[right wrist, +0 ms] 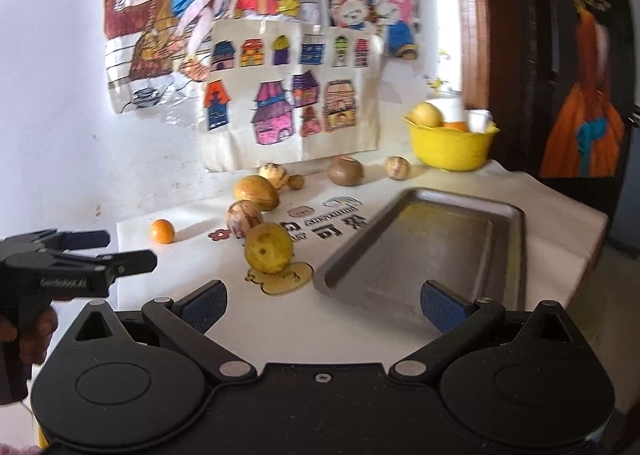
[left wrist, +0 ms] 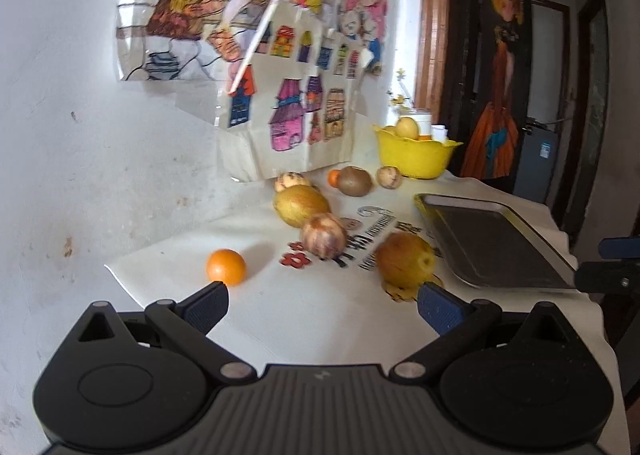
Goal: Organize fruits
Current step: 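Close the left tool on the orange mandarin while the right tool closes on the yellow pear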
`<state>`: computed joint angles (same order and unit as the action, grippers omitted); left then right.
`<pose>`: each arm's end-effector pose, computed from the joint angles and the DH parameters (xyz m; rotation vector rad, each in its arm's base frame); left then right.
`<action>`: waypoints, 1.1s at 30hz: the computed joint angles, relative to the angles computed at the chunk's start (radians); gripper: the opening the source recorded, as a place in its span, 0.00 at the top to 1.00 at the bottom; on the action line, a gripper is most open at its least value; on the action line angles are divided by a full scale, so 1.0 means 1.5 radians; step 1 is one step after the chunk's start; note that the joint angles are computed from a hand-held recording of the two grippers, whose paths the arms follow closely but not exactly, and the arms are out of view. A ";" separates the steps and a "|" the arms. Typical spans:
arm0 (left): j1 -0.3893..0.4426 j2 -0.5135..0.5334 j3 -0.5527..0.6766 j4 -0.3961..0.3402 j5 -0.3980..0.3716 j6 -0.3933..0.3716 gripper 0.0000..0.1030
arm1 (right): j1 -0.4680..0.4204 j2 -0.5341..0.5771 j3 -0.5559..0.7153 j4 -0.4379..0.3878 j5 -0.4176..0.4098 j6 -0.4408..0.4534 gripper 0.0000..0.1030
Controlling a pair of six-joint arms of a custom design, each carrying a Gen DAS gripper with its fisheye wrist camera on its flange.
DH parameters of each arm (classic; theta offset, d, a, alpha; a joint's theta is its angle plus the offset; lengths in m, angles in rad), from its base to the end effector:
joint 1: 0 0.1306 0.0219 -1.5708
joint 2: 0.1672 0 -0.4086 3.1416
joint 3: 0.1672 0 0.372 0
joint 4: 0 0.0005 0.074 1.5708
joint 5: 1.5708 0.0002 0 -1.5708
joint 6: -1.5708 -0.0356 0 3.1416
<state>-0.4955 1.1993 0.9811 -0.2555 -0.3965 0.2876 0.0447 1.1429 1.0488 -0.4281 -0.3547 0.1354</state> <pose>0.3557 -0.1772 0.4013 -0.0365 2.0060 -0.0947 0.3790 0.0288 0.4367 -0.3982 2.0339 0.3150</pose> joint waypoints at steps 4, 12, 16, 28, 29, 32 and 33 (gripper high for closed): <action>0.034 0.014 0.019 -0.014 0.018 0.020 0.00 | 0.014 0.029 0.033 -0.005 -0.007 0.031 0.00; 0.095 0.060 0.065 -0.059 0.067 0.052 0.00 | 0.056 0.093 0.084 -0.023 -0.025 0.102 0.00; 0.110 0.081 0.085 -0.066 0.077 0.040 0.00 | 0.078 0.122 0.099 -0.025 -0.029 0.135 0.00; 0.124 0.130 0.115 -0.078 0.087 0.041 0.01 | 0.117 0.227 0.169 -0.035 0.008 0.168 0.01; 0.125 0.132 0.116 -0.077 0.088 0.042 0.02 | 0.119 0.235 0.174 -0.036 0.014 0.172 0.01; 0.129 0.141 0.121 -0.083 0.094 0.043 0.05 | 0.126 0.251 0.185 -0.041 0.029 0.182 0.06; 0.129 0.144 0.123 -0.085 0.093 0.042 0.05 | 0.128 0.256 0.189 -0.043 0.032 0.187 0.07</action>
<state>-0.3026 1.4152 1.1661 -0.3834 -0.2576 0.3501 0.2363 1.5266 1.3316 -0.4930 -0.3060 0.4163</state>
